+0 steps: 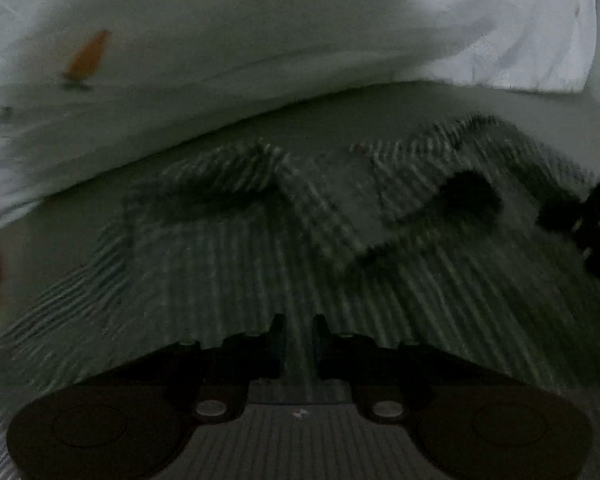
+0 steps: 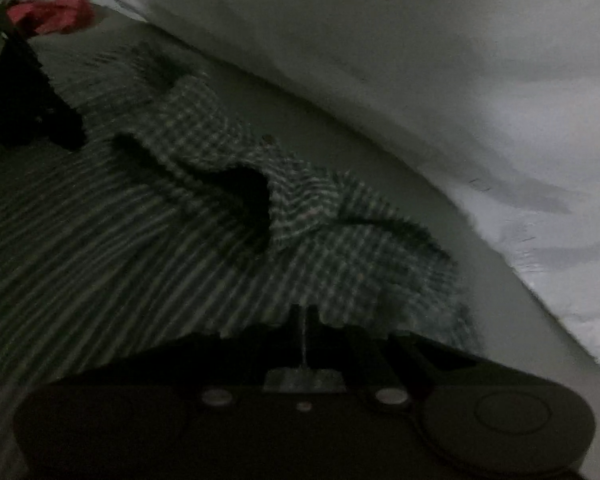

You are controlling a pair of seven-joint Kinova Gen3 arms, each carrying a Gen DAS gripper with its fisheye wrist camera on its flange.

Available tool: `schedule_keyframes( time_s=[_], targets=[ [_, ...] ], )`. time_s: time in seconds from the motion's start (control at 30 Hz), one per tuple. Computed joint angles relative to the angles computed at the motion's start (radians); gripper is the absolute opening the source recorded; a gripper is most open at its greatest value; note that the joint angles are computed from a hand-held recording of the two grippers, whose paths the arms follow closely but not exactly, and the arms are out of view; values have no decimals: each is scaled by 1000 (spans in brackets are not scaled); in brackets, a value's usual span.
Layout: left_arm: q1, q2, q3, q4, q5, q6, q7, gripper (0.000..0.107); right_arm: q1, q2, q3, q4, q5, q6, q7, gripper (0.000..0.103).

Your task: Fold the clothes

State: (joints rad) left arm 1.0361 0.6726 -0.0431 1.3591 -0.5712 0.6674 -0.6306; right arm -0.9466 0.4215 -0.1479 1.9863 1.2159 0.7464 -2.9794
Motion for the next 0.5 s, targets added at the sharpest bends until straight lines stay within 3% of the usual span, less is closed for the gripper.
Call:
schedule_keyframes(
  time_s=[0.13,0.2,0.27,0.37,0.43,0.5],
  targets=[
    [-177,30,123,1,47,-163,-81,14,-4,66,60,-30,118,-69,120,1],
    [-269,47,197,-2,100,-244,-162,14,56,80,24,-50,182,-109,166,1],
    [-317,66,218,-6,136,-325,-228,15,102,85,31,-72,228,-180,146,1],
    [-291,98,119,-33,143,-422,-203,15,165,109,69,-146,274,-256,31,1],
    [-253,129,26,-83,138,-417,-122,15,193,145,93,-221,260,-245,-51,1],
    [-220,160,-61,-140,195,-366,-57,15,207,191,121,-305,215,-204,-119,2]
  ],
)
